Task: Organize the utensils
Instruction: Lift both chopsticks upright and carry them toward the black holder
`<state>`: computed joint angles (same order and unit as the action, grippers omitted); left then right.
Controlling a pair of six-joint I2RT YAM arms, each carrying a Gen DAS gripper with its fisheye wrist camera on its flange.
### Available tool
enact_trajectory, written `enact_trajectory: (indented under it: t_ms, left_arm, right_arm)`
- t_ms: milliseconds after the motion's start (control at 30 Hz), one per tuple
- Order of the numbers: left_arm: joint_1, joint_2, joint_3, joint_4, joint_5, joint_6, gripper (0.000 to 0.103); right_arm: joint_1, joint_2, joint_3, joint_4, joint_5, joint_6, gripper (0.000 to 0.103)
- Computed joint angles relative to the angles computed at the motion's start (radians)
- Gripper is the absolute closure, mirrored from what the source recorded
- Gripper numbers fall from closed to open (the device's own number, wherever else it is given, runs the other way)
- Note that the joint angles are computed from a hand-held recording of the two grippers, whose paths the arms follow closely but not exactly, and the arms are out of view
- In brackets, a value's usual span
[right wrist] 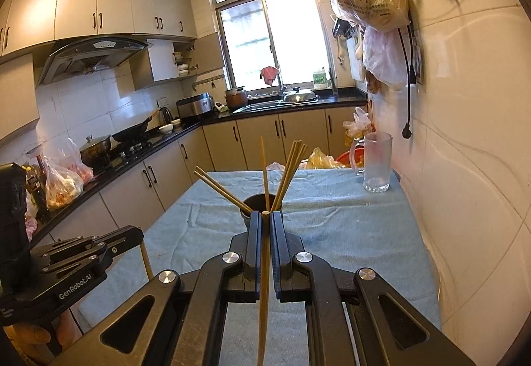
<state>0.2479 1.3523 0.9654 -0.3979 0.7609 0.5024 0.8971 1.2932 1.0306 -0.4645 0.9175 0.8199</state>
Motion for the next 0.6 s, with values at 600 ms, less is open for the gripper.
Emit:
enact_trajectory:
  t_ms: [600]
  left_arm:
    - [-0.004, 0.037, 0.048, -0.001, -0.011, 0.010, 0.099]
  right_arm:
    - [-0.038, 0.025, 0.058, 0.006, -0.019, -0.054, 0.097]
